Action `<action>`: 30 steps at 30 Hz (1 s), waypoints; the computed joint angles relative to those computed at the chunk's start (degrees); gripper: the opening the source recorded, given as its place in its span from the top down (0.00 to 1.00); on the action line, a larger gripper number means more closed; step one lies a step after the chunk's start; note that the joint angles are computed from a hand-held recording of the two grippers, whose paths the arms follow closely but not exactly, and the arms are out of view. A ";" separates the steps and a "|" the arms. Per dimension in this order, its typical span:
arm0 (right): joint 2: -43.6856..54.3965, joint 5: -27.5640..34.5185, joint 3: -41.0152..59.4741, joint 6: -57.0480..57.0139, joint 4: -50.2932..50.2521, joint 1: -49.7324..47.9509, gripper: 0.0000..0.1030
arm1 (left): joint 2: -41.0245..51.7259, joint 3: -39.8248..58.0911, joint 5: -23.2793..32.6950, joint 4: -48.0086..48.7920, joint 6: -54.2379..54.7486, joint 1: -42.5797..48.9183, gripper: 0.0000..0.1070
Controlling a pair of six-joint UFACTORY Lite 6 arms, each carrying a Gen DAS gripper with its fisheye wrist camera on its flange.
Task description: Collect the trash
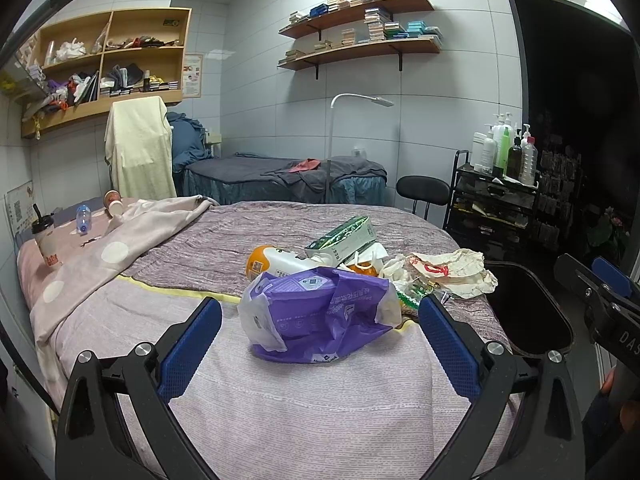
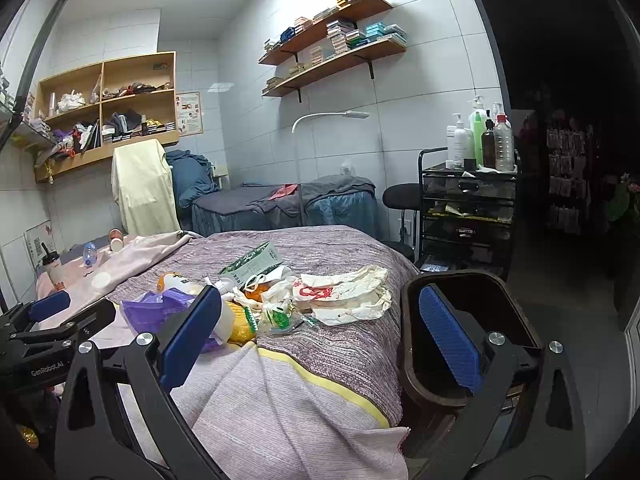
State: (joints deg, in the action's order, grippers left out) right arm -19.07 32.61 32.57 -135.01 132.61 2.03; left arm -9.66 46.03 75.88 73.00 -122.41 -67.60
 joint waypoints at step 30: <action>0.52 -0.03 -0.40 -2.26 2.63 1.03 0.05 | 0.33 -0.07 -0.37 0.04 -0.25 0.14 0.09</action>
State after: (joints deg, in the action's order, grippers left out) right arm -18.55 32.58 32.17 -137.26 135.24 3.05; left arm -9.33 45.96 75.51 73.04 -122.66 -67.47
